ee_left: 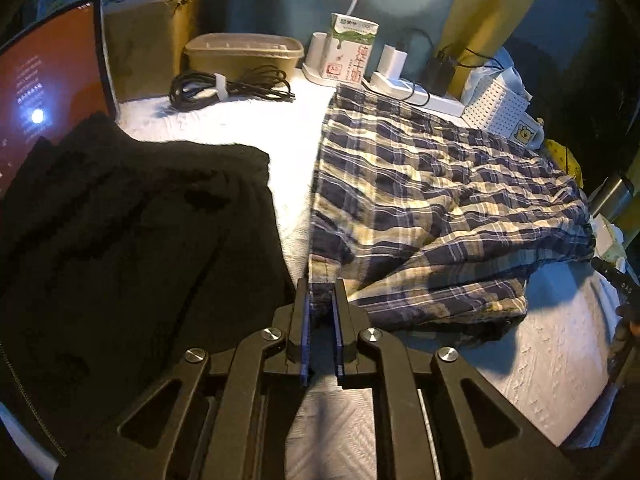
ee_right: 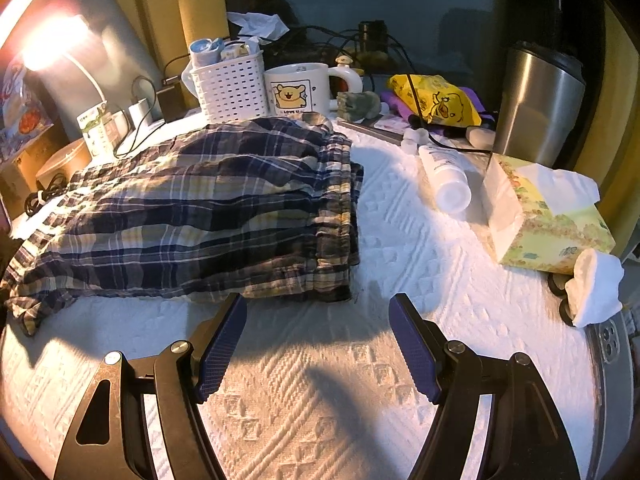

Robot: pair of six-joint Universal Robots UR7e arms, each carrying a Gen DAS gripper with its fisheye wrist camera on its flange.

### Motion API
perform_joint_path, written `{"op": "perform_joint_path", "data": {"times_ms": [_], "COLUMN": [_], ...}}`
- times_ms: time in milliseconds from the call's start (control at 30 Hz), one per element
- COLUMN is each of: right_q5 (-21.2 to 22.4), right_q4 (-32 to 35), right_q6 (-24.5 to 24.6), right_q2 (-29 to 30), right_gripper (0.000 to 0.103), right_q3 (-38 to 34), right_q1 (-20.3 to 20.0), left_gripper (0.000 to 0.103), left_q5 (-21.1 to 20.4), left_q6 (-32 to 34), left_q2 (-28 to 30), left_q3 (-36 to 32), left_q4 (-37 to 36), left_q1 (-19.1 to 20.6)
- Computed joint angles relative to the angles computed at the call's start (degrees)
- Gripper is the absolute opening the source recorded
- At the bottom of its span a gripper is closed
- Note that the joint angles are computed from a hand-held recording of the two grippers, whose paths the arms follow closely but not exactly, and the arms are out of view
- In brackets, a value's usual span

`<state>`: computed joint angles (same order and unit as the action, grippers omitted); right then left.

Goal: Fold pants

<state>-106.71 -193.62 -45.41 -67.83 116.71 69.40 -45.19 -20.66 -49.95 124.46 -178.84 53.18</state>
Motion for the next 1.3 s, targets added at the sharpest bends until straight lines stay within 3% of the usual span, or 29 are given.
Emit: {"op": "perform_joint_path", "data": {"times_ms": [167, 267, 367, 500, 700, 767, 867, 1100, 1133, 1200, 1267, 1300], "right_q5": [0.83, 2.01, 3.92, 5.31, 6.61, 6.99, 11.44, 15.98, 16.02, 14.8, 14.71, 15.2], "right_q4": [1.21, 2.37, 5.94, 7.97, 13.45, 13.33, 16.89, 19.07, 18.7, 17.8, 17.56, 17.93], "right_q6": [1.26, 2.24, 5.67, 6.56, 8.89, 9.78, 13.84, 19.71, 20.07, 20.22, 20.9, 21.47], "right_q2": [-0.58, -0.99, -2.05, -2.91, -1.58, -0.64, -0.04, 2.1, 2.37, 3.1, 3.31, 3.22], "right_gripper": [0.075, 0.075, 0.075, 0.075, 0.076, 0.081, 0.093, 0.094, 0.094, 0.089, 0.086, 0.085], "right_q3": [-0.03, -0.03, -0.39, 0.27, -0.56, -1.65, -4.34, -8.55, -8.82, -9.44, -9.83, -10.03], "right_q1": [-0.56, -0.77, -1.18, -1.2, -0.75, -0.42, -1.27, -2.05, -2.0, -1.55, -1.61, -1.84], "left_gripper": [0.01, 0.01, 0.01, 0.01, 0.01, 0.01, 0.01, 0.01, 0.011, 0.023, 0.04, 0.04], "left_q5": [3.8, 3.37, 1.39, -2.98, -5.4, -5.11, -4.42, -1.36, -1.28, -2.1, -3.11, -3.62], "left_q6": [1.82, 4.97, 8.12, 10.97, 10.4, 9.29, 8.57, 12.76, 13.6, 15.52, 17.43, 18.34], "left_q2": [-0.77, -0.08, 1.62, 4.94, 7.9, 8.21, 7.96, 7.5, 7.61, 8.17, 9.13, 9.58], "left_q3": [-1.14, -2.85, -5.18, -8.25, -11.02, -11.78, -11.78, -13.88, -14.43, -16.4, -18.8, -19.94], "left_q4": [-0.9, -2.97, -3.84, -3.18, -0.83, 0.94, 1.2, 1.27, 1.23, 1.73, 2.44, 2.83], "left_q1": [-0.24, -0.19, -0.66, -0.66, 0.48, 1.22, 1.79, 3.25, 3.55, 4.38, 5.14, 5.46]}}
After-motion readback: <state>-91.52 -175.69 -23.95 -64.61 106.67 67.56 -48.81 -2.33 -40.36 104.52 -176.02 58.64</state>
